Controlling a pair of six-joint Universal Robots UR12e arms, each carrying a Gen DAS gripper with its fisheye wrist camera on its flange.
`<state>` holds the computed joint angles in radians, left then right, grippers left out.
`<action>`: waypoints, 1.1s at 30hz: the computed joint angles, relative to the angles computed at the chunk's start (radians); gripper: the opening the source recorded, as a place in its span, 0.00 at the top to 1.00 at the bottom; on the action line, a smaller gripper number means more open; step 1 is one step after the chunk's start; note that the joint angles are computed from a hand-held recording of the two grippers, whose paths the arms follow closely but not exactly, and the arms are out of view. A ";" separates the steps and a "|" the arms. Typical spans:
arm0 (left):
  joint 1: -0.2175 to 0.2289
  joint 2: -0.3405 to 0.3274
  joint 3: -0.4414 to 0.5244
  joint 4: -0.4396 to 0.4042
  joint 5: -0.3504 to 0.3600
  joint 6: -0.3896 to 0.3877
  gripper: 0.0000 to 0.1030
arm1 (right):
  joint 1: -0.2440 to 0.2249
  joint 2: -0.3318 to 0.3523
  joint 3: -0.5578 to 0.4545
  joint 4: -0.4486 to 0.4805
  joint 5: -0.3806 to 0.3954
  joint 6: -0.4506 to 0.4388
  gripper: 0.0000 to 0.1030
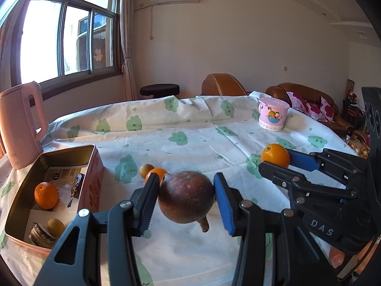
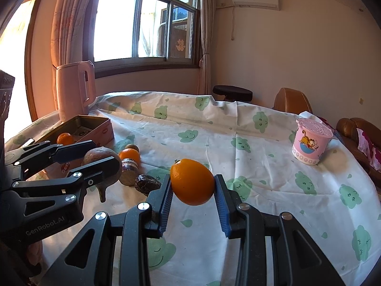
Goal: Organize fruits
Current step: 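Lift and carry the orange with the right tool while the left tool carries the brown fruit to the tin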
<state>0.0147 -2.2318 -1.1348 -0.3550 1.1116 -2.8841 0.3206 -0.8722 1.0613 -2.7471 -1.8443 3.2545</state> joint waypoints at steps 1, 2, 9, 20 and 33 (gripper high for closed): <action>0.000 0.000 -0.002 0.006 0.000 -0.003 0.53 | 0.000 -0.001 0.003 -0.008 0.001 -0.002 0.65; 0.001 0.001 -0.004 0.013 0.001 -0.006 0.53 | 0.001 -0.002 0.005 -0.016 0.000 -0.005 0.65; 0.004 0.004 -0.016 0.059 0.002 -0.029 0.53 | 0.002 -0.004 0.014 -0.047 -0.003 -0.012 0.65; 0.008 0.008 -0.035 0.120 0.005 -0.056 0.53 | 0.005 -0.008 0.031 -0.105 -0.011 -0.024 0.65; 0.011 0.013 -0.051 0.170 0.009 -0.079 0.53 | 0.006 -0.012 0.050 -0.168 -0.018 -0.027 0.65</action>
